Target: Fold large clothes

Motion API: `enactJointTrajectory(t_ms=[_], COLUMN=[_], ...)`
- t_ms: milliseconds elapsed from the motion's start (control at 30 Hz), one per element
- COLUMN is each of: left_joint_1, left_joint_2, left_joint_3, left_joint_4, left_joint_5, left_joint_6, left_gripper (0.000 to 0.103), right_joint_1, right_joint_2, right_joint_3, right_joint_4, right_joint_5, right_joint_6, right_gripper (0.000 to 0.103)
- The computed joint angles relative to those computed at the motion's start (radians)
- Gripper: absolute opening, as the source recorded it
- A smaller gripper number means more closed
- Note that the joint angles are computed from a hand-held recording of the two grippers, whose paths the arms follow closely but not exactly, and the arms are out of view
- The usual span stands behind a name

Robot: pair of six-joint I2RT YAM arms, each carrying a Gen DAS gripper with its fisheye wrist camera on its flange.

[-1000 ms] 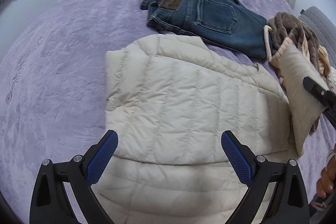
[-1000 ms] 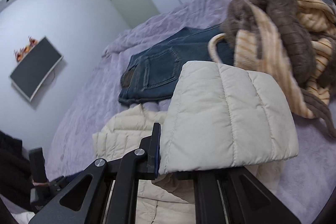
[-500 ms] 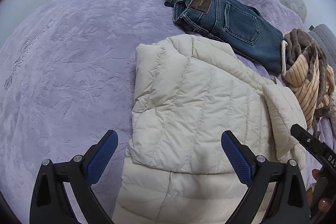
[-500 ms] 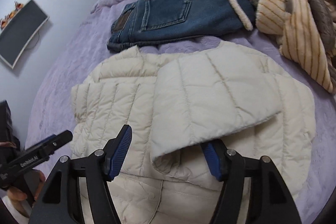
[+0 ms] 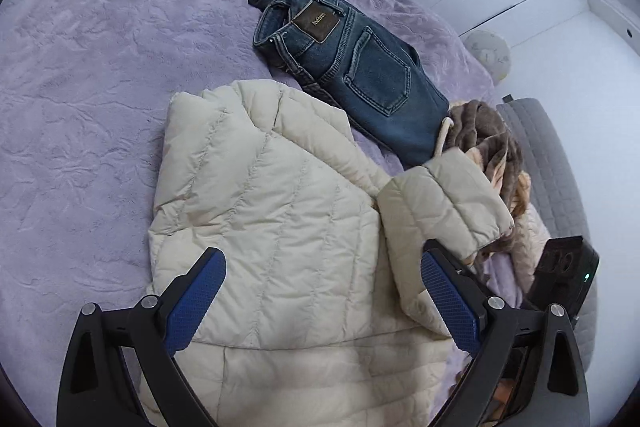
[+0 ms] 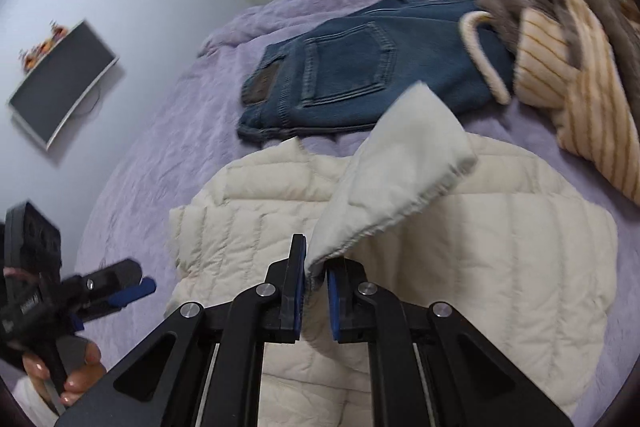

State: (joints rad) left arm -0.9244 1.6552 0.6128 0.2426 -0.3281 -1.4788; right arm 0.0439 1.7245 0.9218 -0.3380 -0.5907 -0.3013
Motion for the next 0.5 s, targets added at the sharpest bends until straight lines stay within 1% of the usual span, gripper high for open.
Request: enactJointTrajectory(t_ms=[133, 167, 200, 267, 367, 500], left_joint_1=[0.039, 0.05, 0.06, 0.079, 0.105, 0.118], left_joint_2=[0.026, 0.04, 0.055, 0.091, 0.149, 0.212], left_joint_3=[-0.085, -0.098, -0.101, -0.082, -0.015, 0.094], left_joint_4=[0.218, 0.265, 0.29, 0.299, 0.233, 0.112], left_joint_5=[0.067, 0.084, 0.1, 0.132, 0.184, 0.216], left_joint_6=[-0.02, -0.024, -0.027, -0.017, 0.014, 0.056], left_gripper=[0.099, 0.099, 0.099, 0.099, 0.099, 0.099], right_joint_1=[0.118, 0.144, 0.163, 0.173, 0.133, -0.009], right_joint_2=[0.055, 0.076, 0.089, 0.08, 0.025, -0.003], right_joint_3=[0.002, 0.01, 0.009, -0.011, -0.042, -0.031], right_joint_4=[-0.053, -0.07, -0.076, -0.071, -0.074, -0.148], right_joint_5=[0.031, 0.054, 0.079, 0.091, 0.09, 0.045], right_joint_6=[-0.076, -0.087, -0.093, -0.094, -0.095, -0.131], right_gripper=[0.013, 0.026, 0.047, 0.067, 0.067, 0.067])
